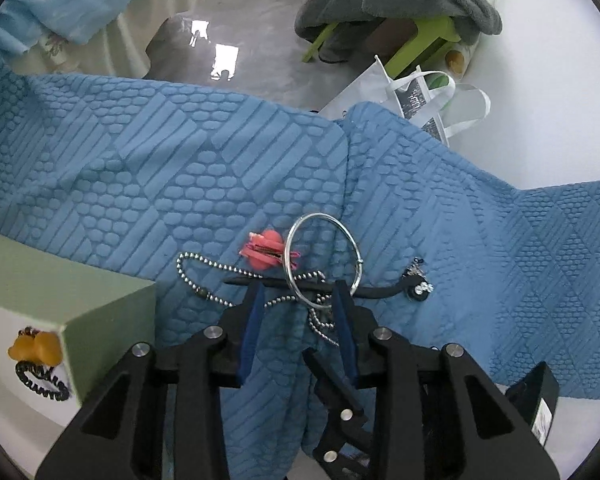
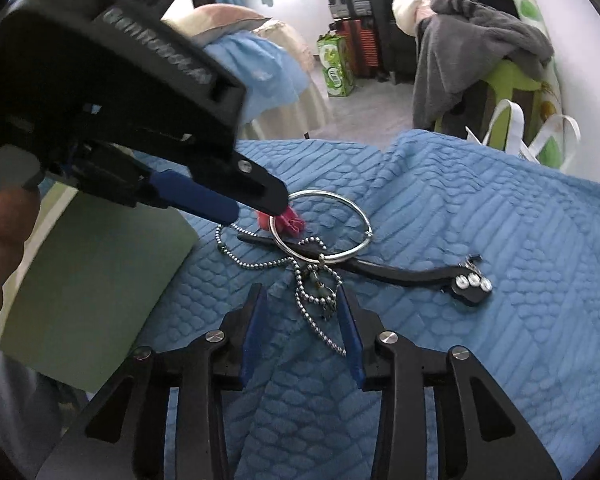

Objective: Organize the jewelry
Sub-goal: 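Grasp the silver hoop with the left tool while the right tool grasps the bead chain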

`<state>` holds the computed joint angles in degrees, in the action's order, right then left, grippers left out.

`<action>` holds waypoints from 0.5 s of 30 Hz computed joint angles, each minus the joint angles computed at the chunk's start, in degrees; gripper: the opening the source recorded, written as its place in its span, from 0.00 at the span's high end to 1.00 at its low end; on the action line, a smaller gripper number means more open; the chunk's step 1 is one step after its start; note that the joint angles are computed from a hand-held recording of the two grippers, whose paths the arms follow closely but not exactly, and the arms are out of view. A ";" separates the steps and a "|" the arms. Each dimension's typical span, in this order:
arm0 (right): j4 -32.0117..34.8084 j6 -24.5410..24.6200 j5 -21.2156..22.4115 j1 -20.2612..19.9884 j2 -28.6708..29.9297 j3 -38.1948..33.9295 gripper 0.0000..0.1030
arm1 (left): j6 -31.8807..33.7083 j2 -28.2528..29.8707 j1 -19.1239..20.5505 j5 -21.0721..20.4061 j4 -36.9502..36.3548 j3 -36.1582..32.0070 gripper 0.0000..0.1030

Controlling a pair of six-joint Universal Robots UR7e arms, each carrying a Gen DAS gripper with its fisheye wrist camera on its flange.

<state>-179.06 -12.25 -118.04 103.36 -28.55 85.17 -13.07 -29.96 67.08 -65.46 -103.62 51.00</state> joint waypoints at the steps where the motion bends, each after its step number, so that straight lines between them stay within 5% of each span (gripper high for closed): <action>1: -0.04 -0.53 -0.43 0.09 0.34 -0.38 0.67 | 0.04 0.32 -0.01 0.36 0.08 -0.29 0.69; 9: -3.03 -5.45 -5.39 0.75 2.96 -1.86 0.70 | 0.55 2.34 0.62 0.36 -0.10 -1.27 0.79; 15: -6.41 -6.31 -7.49 0.87 3.69 -1.49 0.91 | 0.63 2.27 1.31 -1.24 -3.21 0.07 0.88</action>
